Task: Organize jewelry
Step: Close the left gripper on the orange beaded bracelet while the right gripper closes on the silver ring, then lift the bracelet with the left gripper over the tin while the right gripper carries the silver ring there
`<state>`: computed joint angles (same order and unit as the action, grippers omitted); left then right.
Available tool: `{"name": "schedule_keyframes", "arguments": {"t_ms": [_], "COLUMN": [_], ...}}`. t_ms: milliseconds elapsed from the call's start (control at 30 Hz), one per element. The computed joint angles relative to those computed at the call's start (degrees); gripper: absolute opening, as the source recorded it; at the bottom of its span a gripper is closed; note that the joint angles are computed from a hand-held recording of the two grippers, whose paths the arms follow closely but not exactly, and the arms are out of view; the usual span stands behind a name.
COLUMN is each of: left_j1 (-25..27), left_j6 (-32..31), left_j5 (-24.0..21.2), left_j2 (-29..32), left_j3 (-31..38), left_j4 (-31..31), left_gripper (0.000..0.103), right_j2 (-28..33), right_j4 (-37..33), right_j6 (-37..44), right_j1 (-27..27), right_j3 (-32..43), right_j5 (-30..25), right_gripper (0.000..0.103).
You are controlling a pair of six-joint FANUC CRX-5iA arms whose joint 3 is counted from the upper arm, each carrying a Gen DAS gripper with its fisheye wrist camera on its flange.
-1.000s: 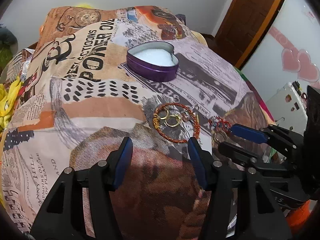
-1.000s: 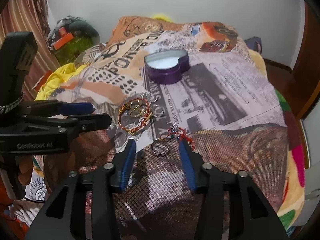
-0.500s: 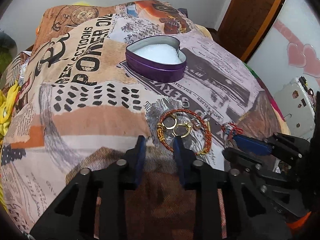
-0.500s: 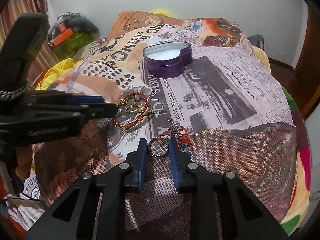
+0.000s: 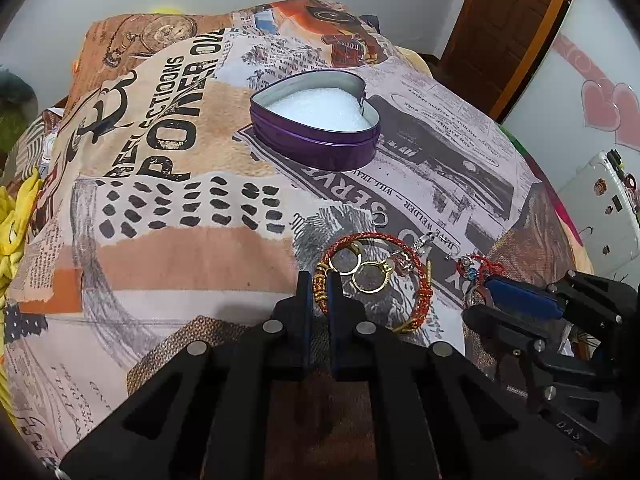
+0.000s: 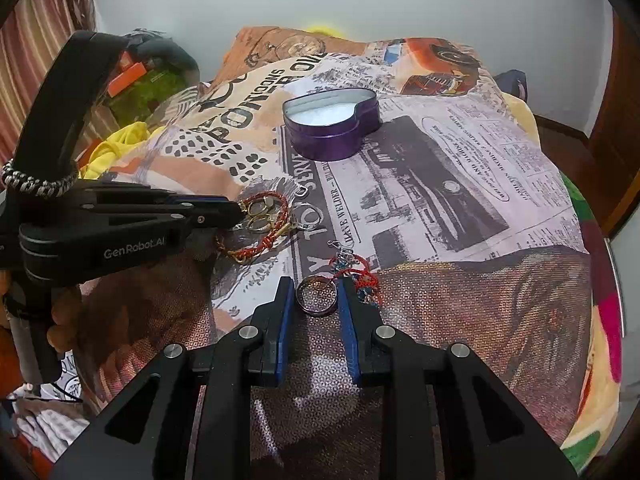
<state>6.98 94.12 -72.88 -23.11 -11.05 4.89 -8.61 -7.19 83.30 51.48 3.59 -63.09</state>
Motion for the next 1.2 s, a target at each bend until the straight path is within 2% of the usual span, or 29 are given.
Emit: {"name": "schedule_keyframes", "arguments": {"t_ms": [367,667,833,967,1067,1133,1200], "left_j1": [-0.3,-0.5,-0.5,-0.3,0.0,-0.3,-0.9], "left_j6": [1.0,0.7,0.0,-1.0,-1.5,-1.6,-1.2], "left_j5": [-0.8,0.7,1.4,0.2,-1.3,-1.9,-2.1], "left_j2": [-2.1,-4.6,-4.8,-3.7,-2.5,-1.9,-1.4], "left_j3": [0.4,2.0,2.8,2.7,2.0,1.7,1.5], "left_j4": [-0.6,-1.1,-1.0,-0.4,0.4,0.3,-0.6], "left_gripper": [0.005,0.004,0.004,0.004,0.012,0.03,0.039], "right_j2": [-1.7,-2.0,-1.7,-1.4,-1.2,-0.8,-0.5], "right_j4": [2.8,5.3,6.3,6.4,5.9,5.2,4.7], "right_j6": [-2.0,-4.0,-4.8,-4.9,-4.6,-4.2,-3.9], "right_j1": [1.2,1.5,1.1,0.8,0.5,0.0,-0.3], "right_j3": [-0.6,0.2,0.9,1.1,1.2,1.5,1.7], "right_j5": [1.2,2.9,3.7,3.9,3.7,3.3,3.1], "right_gripper": [0.02,0.02,0.02,0.02,0.02,0.02,0.02]}}
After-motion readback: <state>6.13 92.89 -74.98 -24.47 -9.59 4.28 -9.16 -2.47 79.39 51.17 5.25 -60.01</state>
